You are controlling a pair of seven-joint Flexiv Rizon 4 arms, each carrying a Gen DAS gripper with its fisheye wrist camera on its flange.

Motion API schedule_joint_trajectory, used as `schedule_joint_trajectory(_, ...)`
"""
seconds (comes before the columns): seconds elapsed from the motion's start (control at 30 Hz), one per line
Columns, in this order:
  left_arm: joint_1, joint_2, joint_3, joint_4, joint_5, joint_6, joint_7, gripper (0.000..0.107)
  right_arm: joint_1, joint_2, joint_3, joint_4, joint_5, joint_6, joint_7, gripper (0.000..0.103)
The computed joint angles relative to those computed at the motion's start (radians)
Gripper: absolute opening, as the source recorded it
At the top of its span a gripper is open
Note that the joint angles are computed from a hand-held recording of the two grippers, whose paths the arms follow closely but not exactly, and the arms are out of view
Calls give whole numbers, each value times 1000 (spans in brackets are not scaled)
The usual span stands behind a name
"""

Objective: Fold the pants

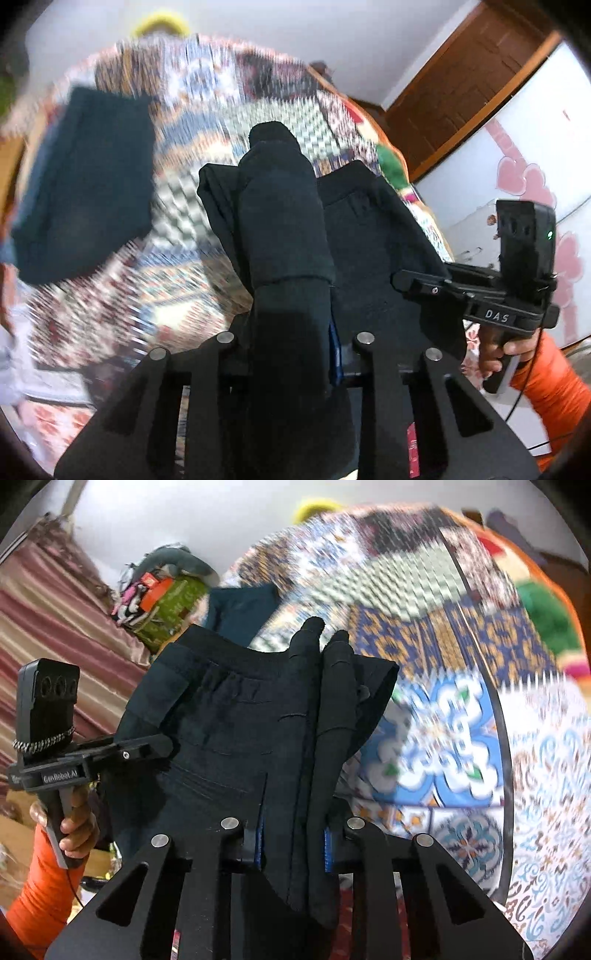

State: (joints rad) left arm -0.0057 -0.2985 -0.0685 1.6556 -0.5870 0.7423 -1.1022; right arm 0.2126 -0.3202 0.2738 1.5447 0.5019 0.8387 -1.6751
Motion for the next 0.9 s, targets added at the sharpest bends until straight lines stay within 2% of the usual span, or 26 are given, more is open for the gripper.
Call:
schedule_joint_trajectory(0.13,3,59,18,41,0,145,55,28,49,-29,7,-64,-37,83,2,20)
schedule_joint_trajectory(0.27,29,86,34,51,-27,229,83,28,84,-83,25,-158,-71,131,-5,20)
schedule_joint_trajectory(0.4,68,69,45,23,-55,287,97,28,128,-165,38,-281,-124,169,-7,20)
schedule_joint_trajectory(0.5,102,16,63,-51,-13,283,53,28,165,-237,40,-373,-173,178,10,20)
schedule_joint_trajectory(0.67,147,-92,75,-173,84,264,-8,28,229,-387,29,-569,-257,131,55,20)
schedule_joint_trajectory(0.77,164,-167,76,-235,134,263,-39,28,261,-495,31,-711,-322,83,94,20)
schedule_joint_trajectory(0.9,189,-289,66,-331,167,244,-80,28,311,-632,-16,-910,-352,-24,124,20)
